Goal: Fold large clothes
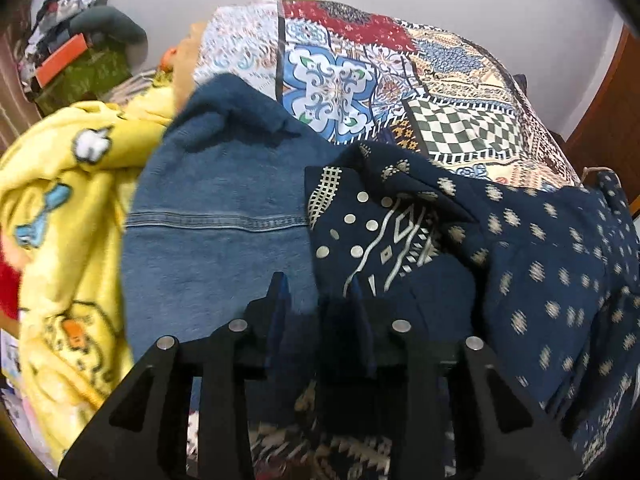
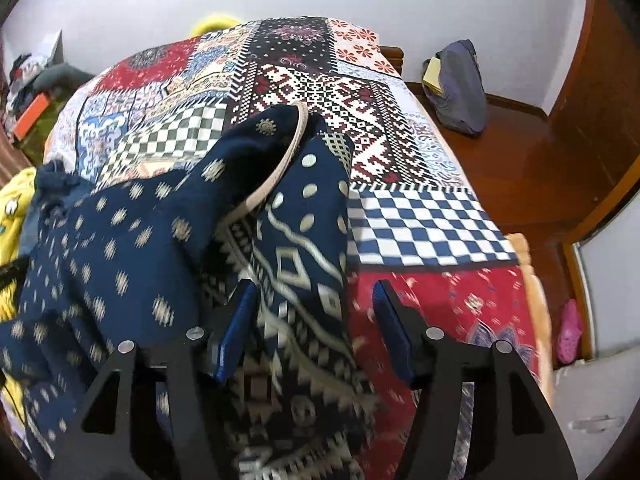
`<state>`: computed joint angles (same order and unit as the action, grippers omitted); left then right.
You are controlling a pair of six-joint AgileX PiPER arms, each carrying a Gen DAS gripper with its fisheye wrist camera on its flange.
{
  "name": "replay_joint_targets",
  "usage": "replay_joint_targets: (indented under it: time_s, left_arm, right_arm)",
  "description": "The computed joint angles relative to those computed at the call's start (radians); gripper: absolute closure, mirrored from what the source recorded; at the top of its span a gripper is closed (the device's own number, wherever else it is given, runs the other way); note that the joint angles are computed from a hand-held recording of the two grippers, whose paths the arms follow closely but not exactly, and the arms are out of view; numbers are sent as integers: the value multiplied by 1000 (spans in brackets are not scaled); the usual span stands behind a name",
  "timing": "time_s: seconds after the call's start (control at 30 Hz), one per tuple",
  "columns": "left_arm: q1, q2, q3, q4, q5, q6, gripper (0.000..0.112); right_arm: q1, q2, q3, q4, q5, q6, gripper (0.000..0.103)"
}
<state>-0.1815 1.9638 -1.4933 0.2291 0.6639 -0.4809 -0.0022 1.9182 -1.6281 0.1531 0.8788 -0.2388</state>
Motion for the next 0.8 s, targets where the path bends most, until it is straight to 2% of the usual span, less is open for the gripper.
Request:
replay_joint_targets:
  time_s: [0.13,0.2,0.33,0.5,0.6,0.8]
  left_arm:
    - [-50,-110,80,95,22,-67,76]
    - [-76,-169,120,121,27,-89,68]
    - [-119,-293,208,115,34,-102,67]
    - [-194,-471,324,136,85,-157,67]
    - [-240,-560,389,170,118,-217,61]
    - [-295,-727,534,86,152,-218,61]
  right_arm:
    - [6,-112,79,-50,25,-21,47]
    - [0,-171,116,-43,37,-49,47]
    - [-29,-318,201,-22,55,-103,46]
    - [-72,-483,291,10,89,-167,44]
    - [-118,-587,373,56,103,-209,39]
    - [-210,-724,521,128,148,-306,38]
